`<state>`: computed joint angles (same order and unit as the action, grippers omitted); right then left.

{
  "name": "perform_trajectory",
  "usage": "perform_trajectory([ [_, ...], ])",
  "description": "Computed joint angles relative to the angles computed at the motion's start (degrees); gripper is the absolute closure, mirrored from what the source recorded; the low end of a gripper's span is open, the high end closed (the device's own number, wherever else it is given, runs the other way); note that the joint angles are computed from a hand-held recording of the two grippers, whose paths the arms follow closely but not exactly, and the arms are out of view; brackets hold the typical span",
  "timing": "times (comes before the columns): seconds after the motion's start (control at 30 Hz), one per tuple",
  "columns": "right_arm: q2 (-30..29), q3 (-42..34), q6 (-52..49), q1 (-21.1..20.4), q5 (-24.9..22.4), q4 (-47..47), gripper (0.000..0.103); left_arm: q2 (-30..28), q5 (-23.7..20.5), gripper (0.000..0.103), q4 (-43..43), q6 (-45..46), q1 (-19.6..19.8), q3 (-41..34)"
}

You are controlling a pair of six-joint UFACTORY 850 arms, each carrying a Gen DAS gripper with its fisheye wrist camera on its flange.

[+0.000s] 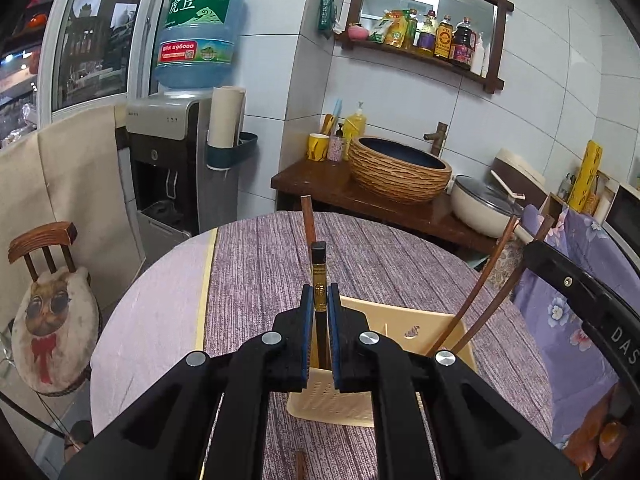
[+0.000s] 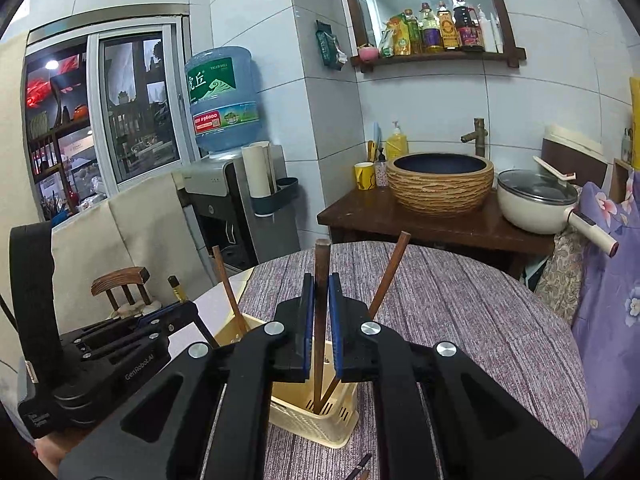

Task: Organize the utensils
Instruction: 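Open both grippers to release the chopsticks into the holder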

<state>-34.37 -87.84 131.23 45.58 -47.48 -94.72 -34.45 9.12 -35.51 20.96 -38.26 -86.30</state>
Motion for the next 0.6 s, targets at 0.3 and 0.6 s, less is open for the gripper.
perform_trajectory([
  [0.3, 2.6, 6.2, 4.0, 5.0, -11.7, -5.5, 0.023, 8.1, 13.5, 0.023, 11.6, -10.1, -1.3, 12.7],
  [0.6, 4.2, 13.9, 10.5, 9.0, -12.1, -2.4, 0.006, 10.6, 17.5, 0.006, 15.1, -14.9, -1.3, 22.8],
])
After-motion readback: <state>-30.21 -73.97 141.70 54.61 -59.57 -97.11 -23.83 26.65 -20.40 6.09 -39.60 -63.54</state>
